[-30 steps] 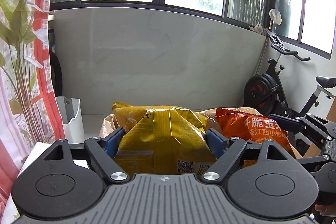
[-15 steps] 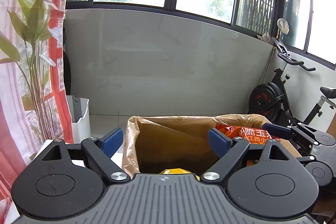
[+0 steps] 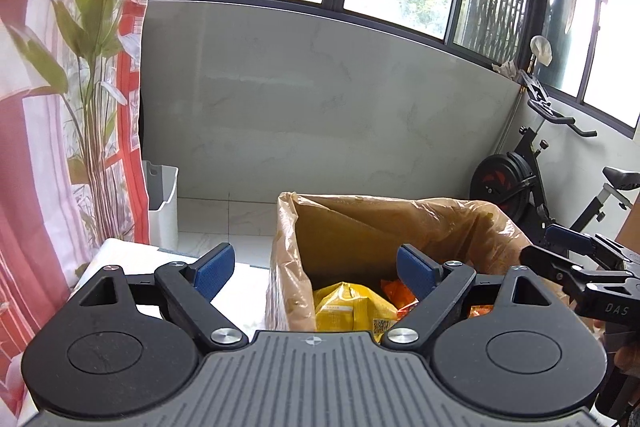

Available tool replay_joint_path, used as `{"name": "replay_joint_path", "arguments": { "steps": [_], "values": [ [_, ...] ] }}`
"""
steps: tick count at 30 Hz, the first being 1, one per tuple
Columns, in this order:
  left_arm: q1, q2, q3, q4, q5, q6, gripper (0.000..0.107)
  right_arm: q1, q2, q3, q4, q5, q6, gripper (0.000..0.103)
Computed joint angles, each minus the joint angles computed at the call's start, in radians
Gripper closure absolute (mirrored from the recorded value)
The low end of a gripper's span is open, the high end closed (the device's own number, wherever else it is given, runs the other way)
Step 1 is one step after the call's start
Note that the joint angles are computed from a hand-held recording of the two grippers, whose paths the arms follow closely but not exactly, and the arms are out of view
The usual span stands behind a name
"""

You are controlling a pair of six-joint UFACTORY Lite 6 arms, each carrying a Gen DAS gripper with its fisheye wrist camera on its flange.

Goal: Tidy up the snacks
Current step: 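Move both tools back toward the brown wrapped snack beside the box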

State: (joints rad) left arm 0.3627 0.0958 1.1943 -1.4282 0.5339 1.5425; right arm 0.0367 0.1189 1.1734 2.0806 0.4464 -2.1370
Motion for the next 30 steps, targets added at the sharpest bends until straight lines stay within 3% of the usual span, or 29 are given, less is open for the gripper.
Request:
{"name": "replay_joint_path", "arguments": {
  "steps": [5,13,17,20,24,30],
  "values": [
    [0.127,-0.085,-0.108,0.017,0.116,0.063,0.017,-0.067,-0.172,-0.204,0.000,0.096,0.018,0.000],
    [0.299,-0.217,-0.359,0.016,0.222,0.247,0.017,-0.116,-0.392,-0.497,0.008,0.110,0.048,0.000],
    [0.334,-0.280,-0.498,-0.010,0.242,0.331,0.017,-0.180,-0.456,-0.617,-0.084,0.197,0.152,0.000],
    [0.332,-0.310,-0.594,-0.021,0.244,0.356,0.018,-0.175,-0.539,-0.737,0.020,0.169,0.034,0.000],
    [0.289,-0.344,-0.708,-0.089,0.193,0.437,0.018,-0.163,-0.576,-0.800,0.033,0.060,-0.027,0.000],
    [0.262,-0.416,-0.853,-0.210,0.157,0.603,0.018,-0.275,-0.620,-0.875,-0.110,0.034,0.037,0.000]
  ]
}}
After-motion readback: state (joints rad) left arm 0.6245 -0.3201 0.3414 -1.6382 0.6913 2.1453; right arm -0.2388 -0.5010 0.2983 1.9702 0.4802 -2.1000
